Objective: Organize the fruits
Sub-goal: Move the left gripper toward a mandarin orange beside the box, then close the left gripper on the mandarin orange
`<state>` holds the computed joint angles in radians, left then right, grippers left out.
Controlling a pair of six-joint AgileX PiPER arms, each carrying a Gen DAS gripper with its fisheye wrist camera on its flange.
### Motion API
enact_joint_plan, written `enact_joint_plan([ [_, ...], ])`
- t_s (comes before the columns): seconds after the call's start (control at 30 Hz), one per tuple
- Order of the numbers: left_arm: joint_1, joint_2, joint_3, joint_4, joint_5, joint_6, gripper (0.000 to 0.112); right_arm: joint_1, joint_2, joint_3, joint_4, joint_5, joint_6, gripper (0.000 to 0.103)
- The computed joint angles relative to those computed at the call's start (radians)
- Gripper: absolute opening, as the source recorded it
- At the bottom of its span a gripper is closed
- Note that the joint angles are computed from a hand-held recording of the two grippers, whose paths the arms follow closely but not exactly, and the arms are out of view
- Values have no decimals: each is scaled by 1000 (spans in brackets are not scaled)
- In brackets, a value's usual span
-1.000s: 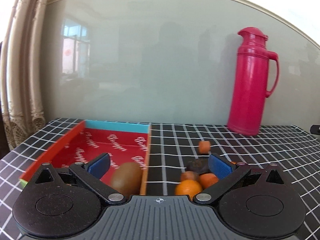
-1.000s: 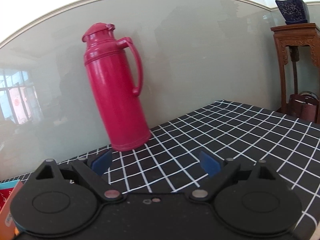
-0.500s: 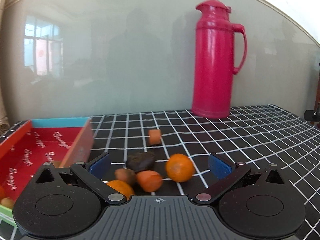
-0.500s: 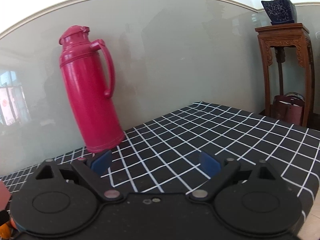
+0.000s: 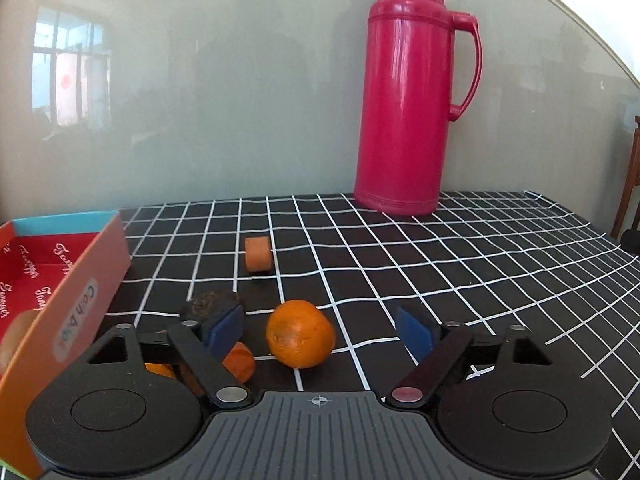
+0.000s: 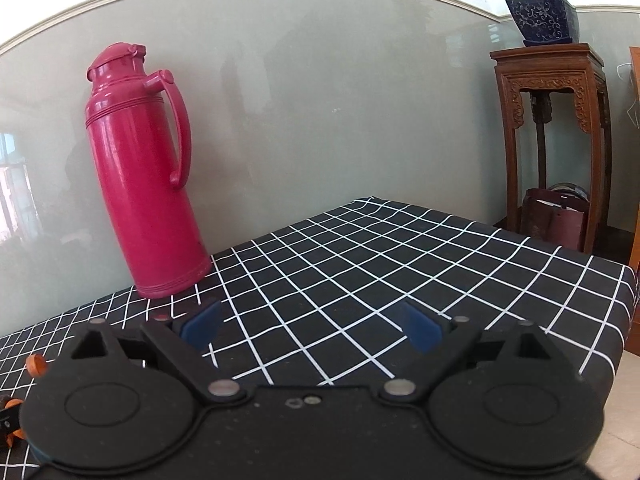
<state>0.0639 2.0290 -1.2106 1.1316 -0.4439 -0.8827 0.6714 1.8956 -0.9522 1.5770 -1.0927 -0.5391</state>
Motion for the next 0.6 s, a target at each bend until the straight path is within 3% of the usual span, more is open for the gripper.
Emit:
enact_joint_plan([
  [0.33,-44,56,-96,153,101,-181,73,-13,-1,15,-9,14,3,96],
  [0.4,-54,67,-121,241,128,-270,66,-15,-3,21,-9,12,7,98],
  [0.47,-64,68,-124,227,152,-256,54,-19,-6,30,-16,10,15,100],
  [0.6,-69,70,-125,176,175,-220,41,-25,-14,44,-21,18,25,100],
])
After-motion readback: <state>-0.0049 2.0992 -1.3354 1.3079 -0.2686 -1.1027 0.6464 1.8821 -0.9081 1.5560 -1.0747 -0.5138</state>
